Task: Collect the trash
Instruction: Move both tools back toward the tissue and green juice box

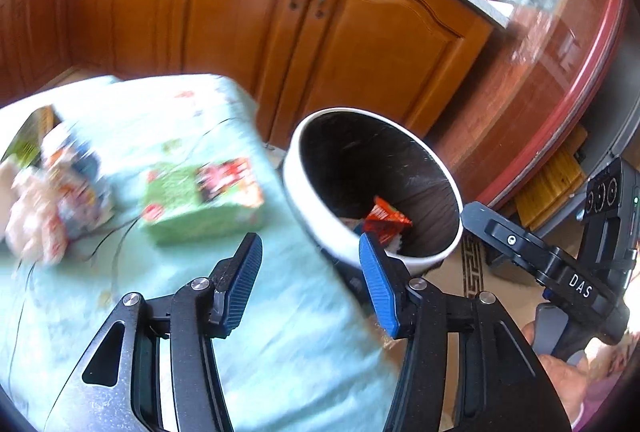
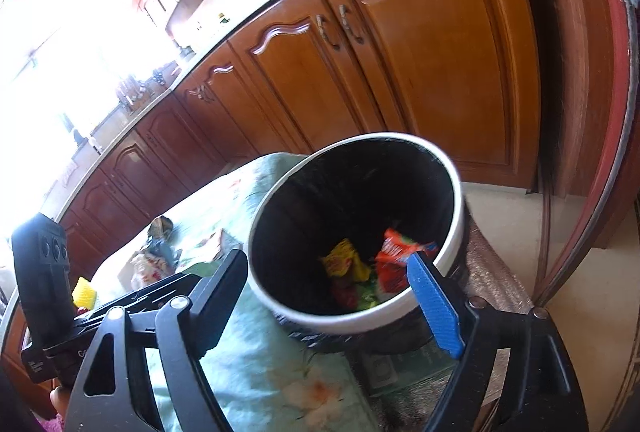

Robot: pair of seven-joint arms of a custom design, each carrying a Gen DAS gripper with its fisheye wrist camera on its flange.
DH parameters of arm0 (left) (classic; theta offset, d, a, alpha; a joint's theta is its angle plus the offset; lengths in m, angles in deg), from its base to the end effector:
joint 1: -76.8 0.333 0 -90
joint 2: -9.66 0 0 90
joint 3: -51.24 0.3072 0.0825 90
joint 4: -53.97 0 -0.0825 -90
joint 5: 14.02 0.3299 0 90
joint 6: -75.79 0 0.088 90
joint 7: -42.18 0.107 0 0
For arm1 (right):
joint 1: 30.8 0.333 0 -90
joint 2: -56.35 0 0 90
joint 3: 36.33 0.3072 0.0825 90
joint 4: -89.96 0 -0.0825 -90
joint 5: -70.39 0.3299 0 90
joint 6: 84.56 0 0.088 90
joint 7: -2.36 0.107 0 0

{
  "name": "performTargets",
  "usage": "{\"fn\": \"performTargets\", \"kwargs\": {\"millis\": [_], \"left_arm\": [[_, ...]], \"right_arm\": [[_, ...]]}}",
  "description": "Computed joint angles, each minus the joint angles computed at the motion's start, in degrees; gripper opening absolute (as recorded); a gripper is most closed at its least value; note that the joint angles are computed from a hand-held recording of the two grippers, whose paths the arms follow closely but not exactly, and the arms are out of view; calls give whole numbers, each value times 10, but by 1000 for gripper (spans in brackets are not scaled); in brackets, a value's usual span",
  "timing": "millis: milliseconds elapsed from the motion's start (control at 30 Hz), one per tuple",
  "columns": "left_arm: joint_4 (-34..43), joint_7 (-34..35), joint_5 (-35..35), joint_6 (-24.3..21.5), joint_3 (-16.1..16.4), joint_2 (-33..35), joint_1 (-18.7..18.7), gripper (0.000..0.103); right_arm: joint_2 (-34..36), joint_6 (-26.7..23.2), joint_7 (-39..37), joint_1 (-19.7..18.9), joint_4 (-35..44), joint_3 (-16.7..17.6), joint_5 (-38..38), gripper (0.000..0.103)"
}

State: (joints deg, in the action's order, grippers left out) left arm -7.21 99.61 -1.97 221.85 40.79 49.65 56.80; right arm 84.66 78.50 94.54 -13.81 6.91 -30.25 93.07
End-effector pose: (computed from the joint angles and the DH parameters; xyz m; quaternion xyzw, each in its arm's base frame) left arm 0.6592 -0.3290 0.5235 -0.6526 0.6510 -0.3649 0.1308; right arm 0.6516 0.2355 0.5203 -0.6315 0.6297 -0.0986 0.4416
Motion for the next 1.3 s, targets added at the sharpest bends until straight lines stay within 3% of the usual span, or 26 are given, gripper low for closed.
{"fn": "performTargets", "kwargs": {"millis": [100, 267, 567, 1000, 1167, 1300], "left_arm": [[-130, -34, 5, 59, 8, -74, 16, 51], [-272, -93, 45, 113, 27, -161, 27, 51], [-435, -194, 105, 164, 41, -262, 61, 54], [-476, -244, 142, 163, 33, -293, 100, 62], [-462, -241, 146, 158, 35, -284, 106, 67], [-434, -214, 136, 141, 33, -263, 112, 69]], "right_arm": [[-8, 7, -4, 8, -15, 8, 3, 84], [-19, 15, -10, 30, -33, 11, -7, 84], [-6, -2, -17, 73, -12, 13, -40, 86], [51, -39, 7, 116, 76, -4, -87, 87], [98, -78, 21, 122, 158, -14, -109, 92], [160, -136, 33, 124, 266, -21, -124, 93]]}}
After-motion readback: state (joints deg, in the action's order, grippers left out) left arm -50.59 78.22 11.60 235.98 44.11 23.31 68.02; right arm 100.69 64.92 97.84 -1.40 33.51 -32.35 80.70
